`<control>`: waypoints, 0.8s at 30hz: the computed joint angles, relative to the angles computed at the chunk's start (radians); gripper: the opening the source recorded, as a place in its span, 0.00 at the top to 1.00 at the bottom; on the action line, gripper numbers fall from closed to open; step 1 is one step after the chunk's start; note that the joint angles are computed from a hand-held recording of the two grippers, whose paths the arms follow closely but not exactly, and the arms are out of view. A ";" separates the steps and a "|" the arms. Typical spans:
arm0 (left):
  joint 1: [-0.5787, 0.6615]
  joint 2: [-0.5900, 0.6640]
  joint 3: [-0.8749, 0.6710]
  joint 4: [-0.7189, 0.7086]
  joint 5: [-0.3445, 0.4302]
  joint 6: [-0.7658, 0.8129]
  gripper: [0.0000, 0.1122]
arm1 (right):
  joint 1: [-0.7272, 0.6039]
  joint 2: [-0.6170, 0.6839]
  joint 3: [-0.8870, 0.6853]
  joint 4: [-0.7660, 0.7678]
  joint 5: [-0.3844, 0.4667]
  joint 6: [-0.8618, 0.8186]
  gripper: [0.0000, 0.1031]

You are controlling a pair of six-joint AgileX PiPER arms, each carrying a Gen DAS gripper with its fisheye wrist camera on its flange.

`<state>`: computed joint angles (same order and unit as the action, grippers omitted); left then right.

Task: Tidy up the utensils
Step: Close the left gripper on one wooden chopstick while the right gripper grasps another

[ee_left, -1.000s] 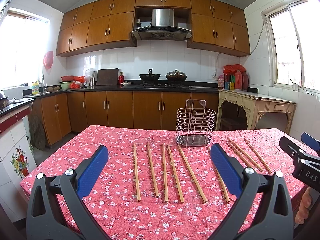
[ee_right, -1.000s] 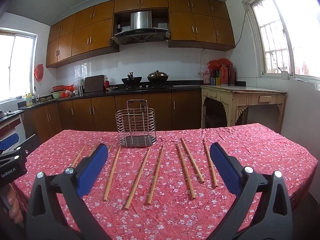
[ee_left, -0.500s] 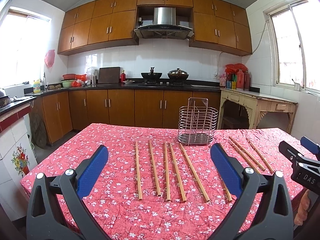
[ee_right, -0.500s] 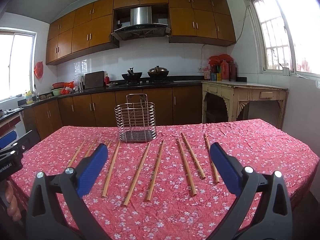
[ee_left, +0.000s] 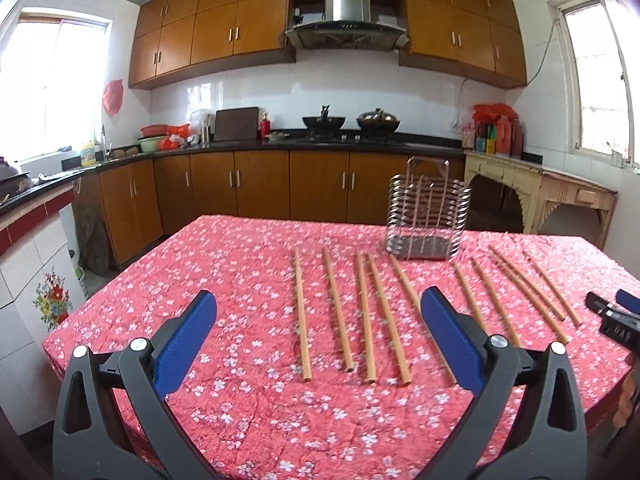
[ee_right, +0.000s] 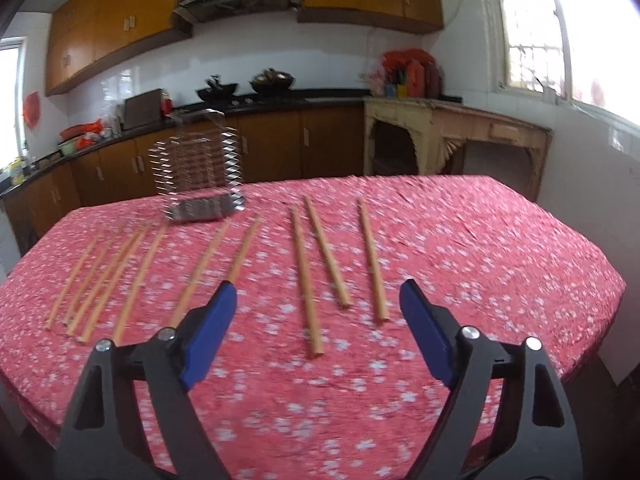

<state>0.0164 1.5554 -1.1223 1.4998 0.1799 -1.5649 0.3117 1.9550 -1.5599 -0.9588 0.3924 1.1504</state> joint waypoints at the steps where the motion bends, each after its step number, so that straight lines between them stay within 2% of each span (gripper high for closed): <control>1: 0.003 0.007 -0.004 -0.028 0.002 0.028 0.10 | -0.013 0.010 -0.007 0.013 0.006 -0.010 0.27; 5: 0.017 0.034 -0.020 -0.124 -0.001 0.131 0.10 | -0.079 0.067 -0.081 0.208 0.048 -0.202 0.36; 12: 0.026 0.075 -0.044 -0.332 0.013 0.344 0.10 | -0.130 0.138 -0.158 0.387 0.075 -0.404 0.46; 16: 0.040 0.101 -0.066 -0.495 0.023 0.503 0.10 | -0.132 0.197 -0.240 0.503 0.126 -0.529 0.55; 21: 0.055 0.128 -0.091 -0.633 0.043 0.634 0.10 | -0.137 0.259 -0.325 0.578 0.177 -0.597 0.67; 24: 0.068 0.138 -0.094 -0.700 0.042 0.701 0.12 | -0.139 0.267 -0.328 0.578 0.165 -0.589 0.73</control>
<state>0.0847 1.6931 -1.2164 0.7997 0.2218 -0.8638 0.1729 2.2218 -1.8880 -0.3804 0.5574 0.5615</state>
